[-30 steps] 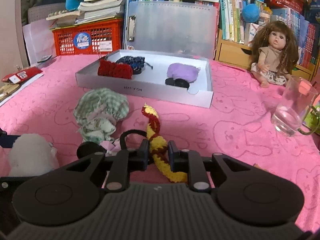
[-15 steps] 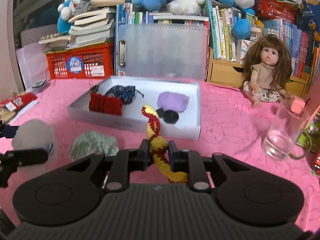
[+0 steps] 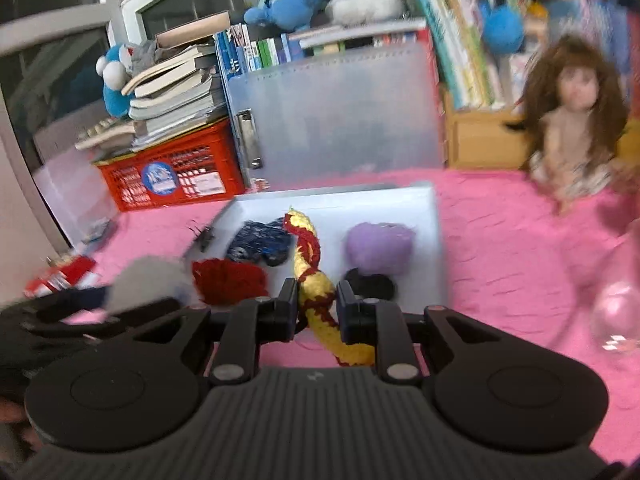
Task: Organize objects
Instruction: 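Carry the white fluffy ball in the left tool while the right carries the snake over the tray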
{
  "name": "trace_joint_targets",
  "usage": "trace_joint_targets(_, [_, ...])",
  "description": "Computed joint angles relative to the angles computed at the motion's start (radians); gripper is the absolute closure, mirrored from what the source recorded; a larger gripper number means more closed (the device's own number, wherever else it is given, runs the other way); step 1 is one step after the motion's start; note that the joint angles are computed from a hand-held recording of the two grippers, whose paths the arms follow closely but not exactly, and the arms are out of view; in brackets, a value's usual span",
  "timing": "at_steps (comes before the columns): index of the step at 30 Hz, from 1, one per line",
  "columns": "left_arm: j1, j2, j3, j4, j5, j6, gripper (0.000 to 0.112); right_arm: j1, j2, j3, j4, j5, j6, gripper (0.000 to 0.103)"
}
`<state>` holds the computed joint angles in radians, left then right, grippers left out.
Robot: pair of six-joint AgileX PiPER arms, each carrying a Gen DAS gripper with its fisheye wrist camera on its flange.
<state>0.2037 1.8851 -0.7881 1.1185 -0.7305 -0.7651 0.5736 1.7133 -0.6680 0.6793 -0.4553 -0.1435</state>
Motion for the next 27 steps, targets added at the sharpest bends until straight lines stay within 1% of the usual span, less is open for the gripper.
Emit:
trace_joint_targets(2, [-0.035, 0.04, -0.046, -0.036, 0.043, 0.006, 0.04, -0.035, 0.027, -0.039, -0.073, 0.037, 0.062, 0.078])
trace_joint_targets(6, [-0.067, 0.102, -0.111, -0.059, 0.09, -0.015, 0.039, -0.085, 0.098, -0.109, -0.229, 0.082, 0.202, 0.078])
trace_joint_targets(9, [-0.092, 0.142, -0.158, -0.079, 0.134, -0.015, 0.039, -0.109, 0.163, -0.172, -0.271, 0.117, 0.249, 0.078])
trace_joint_targets(12, [-0.101, 0.168, -0.185, -0.095, 0.137, 0.003, 0.039, -0.135, 0.22, -0.219, -0.343, 0.151, 0.324, 0.078])
trace_joint_targets(18, [-0.143, 0.203, -0.267, -0.123, 0.216, 0.006, 0.04, -0.148, 0.282, -0.291, -0.265, 0.199, 0.224, 0.078])
trace_joint_targets(22, [-0.166, 0.239, -0.322, -0.145, 0.261, 0.011, 0.04, -0.162, 0.307, -0.33, -0.164, 0.225, 0.127, 0.078])
trace_joint_targets(25, [-0.18, 0.264, -0.359, -0.161, 0.291, 0.017, 0.04, -0.175, 0.326, -0.353, -0.086, 0.236, 0.052, 0.079])
trace_joint_targets(27, [-0.185, 0.279, -0.38, -0.168, 0.306, 0.018, 0.04, -0.182, 0.336, -0.359, -0.072, 0.234, 0.043, 0.079])
